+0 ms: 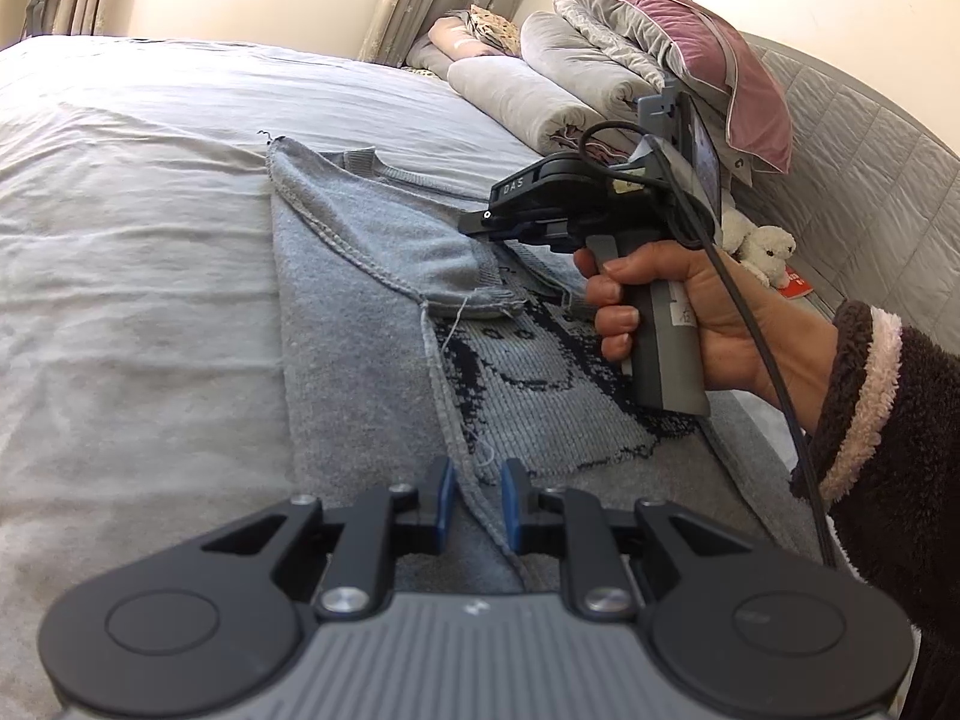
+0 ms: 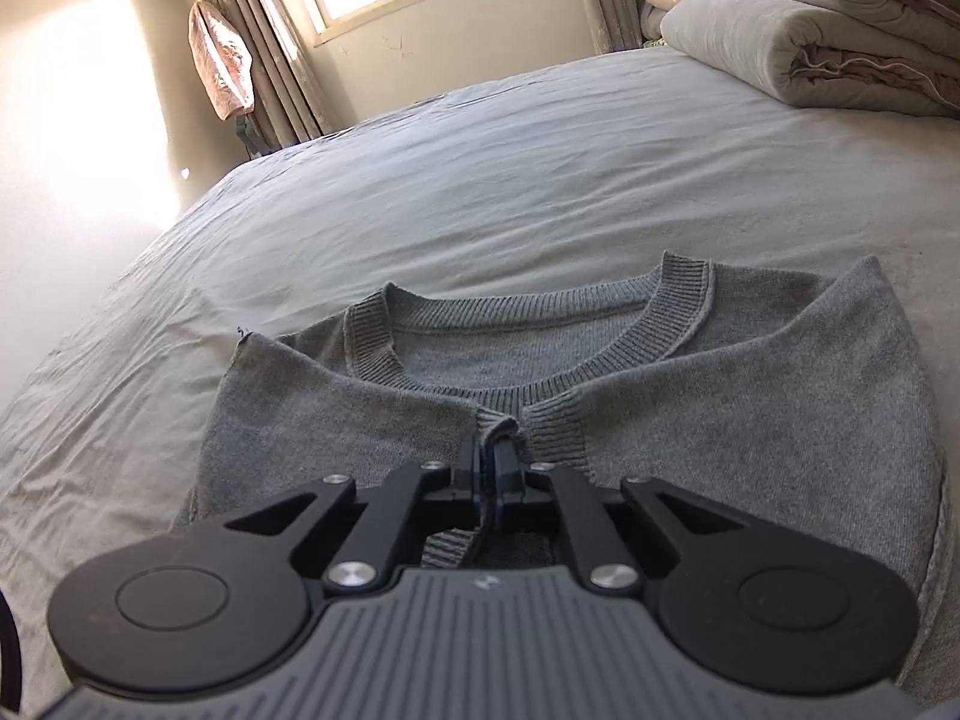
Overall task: Fold clothes
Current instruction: 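Move both open grippers to the ribbed hem of the sweater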
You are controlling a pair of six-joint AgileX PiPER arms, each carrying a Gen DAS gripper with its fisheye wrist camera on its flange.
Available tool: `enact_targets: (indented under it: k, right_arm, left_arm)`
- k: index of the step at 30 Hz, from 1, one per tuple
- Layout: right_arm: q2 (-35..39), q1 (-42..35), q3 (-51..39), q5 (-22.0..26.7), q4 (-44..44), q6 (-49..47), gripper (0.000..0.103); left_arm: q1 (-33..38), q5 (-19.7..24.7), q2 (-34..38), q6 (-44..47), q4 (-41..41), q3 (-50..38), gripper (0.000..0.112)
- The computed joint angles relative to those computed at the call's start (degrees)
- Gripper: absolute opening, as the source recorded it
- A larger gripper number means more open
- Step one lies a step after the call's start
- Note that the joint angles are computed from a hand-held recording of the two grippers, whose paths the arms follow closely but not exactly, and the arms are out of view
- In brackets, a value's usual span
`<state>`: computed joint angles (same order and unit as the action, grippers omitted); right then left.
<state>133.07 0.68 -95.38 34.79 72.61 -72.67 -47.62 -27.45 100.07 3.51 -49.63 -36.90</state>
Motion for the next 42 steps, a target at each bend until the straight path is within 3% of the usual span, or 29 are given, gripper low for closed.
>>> enact_targets:
  k: [4, 9, 15, 21, 27, 33, 37, 42]
  right_arm:
    - [-2.59, -1.65, 3.07, 2.83, 1.51, 0.22, 0.014]
    - [-8.23, -2.28, 12.09, 5.93, 5.53, -9.10, 0.014]
    - [-12.00, -1.94, 19.62, 3.98, 3.90, -14.78, 0.014]
    - [-18.32, -9.72, 24.78, 11.23, 2.03, -15.90, 0.014]
    - [-22.19, -18.86, 30.26, 13.25, -0.78, -18.51, 0.014]
    - [-25.15, -25.18, 38.89, 13.60, -3.00, -23.79, 0.015]
    - [-28.25, -31.15, 44.91, 18.11, -4.57, -28.39, 0.015]
    - [-31.15, -37.90, 49.99, 23.16, -7.72, -31.16, 0.019]
  left_arm:
    - [-0.08, -1.55, -0.57, -0.71, -0.17, 0.90, 0.017]
    - [0.58, -2.26, -0.96, -3.78, 1.65, 1.89, 0.017]
    - [-0.47, -0.14, -1.03, 2.73, -2.47, 0.92, 0.017]
    - [-2.46, -0.38, -3.11, 5.49, -5.02, 2.52, 0.017]
    - [-5.36, -2.08, -3.40, 6.21, -7.54, 3.75, 0.017]
    - [-10.57, -7.88, -1.81, -0.53, -6.56, 6.52, 0.017]
    - [-15.86, -12.02, -2.53, -6.20, -7.84, 9.64, 0.017]
    - [-23.90, -15.24, -3.28, -6.56, -15.65, 10.70, 0.018]
